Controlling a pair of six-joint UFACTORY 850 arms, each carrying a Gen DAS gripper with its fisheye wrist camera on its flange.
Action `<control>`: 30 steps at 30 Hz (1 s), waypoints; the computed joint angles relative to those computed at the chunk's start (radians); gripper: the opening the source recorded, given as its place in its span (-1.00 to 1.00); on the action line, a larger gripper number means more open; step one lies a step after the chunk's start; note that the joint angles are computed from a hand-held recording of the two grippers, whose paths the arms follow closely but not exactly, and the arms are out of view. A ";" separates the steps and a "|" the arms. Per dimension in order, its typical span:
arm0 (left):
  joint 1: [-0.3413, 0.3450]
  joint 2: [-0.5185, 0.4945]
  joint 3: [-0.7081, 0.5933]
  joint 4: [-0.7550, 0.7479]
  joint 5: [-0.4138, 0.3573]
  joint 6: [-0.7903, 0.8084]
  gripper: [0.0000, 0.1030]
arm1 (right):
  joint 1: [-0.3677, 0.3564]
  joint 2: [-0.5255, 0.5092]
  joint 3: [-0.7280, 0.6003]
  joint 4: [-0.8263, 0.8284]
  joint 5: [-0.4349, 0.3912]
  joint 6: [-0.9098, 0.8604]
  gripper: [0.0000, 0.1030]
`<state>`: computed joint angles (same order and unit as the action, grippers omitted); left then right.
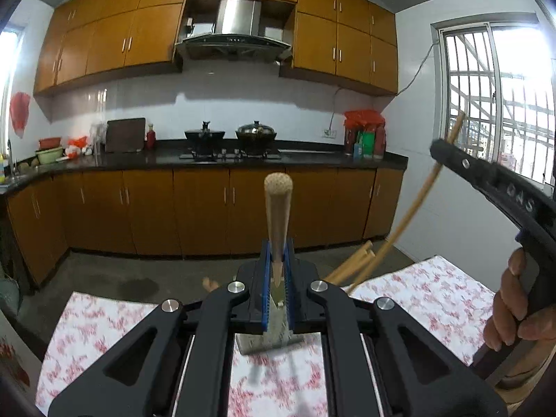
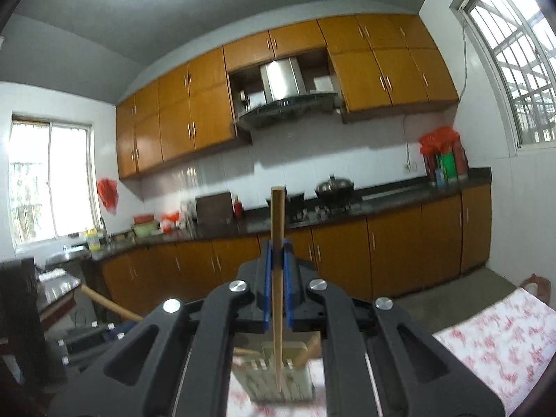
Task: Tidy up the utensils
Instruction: 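Lift the chopstick with the right tool into the holder while the left tool does too, then open the right tool in the holder while the left tool opens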
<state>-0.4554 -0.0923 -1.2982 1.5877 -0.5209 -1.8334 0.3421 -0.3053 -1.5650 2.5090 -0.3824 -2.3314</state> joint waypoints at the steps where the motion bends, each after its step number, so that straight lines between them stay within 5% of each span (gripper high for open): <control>1: 0.005 -0.010 -0.013 -0.004 0.002 0.011 -0.85 | 0.005 -0.012 -0.014 0.051 0.000 -0.049 -0.85; 14: 0.039 -0.088 -0.076 -0.217 0.036 0.249 -0.85 | 0.042 -0.201 -0.194 0.179 0.093 -0.172 -0.85; 30: 0.048 -0.114 -0.102 -0.209 0.058 0.229 -0.85 | 0.051 -0.222 -0.186 -0.097 0.145 0.066 -0.84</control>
<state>-0.4074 -0.2068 -1.4004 1.3787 -0.4627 -1.6043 0.3936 -0.5278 -1.7512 2.4120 -0.2369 -2.2657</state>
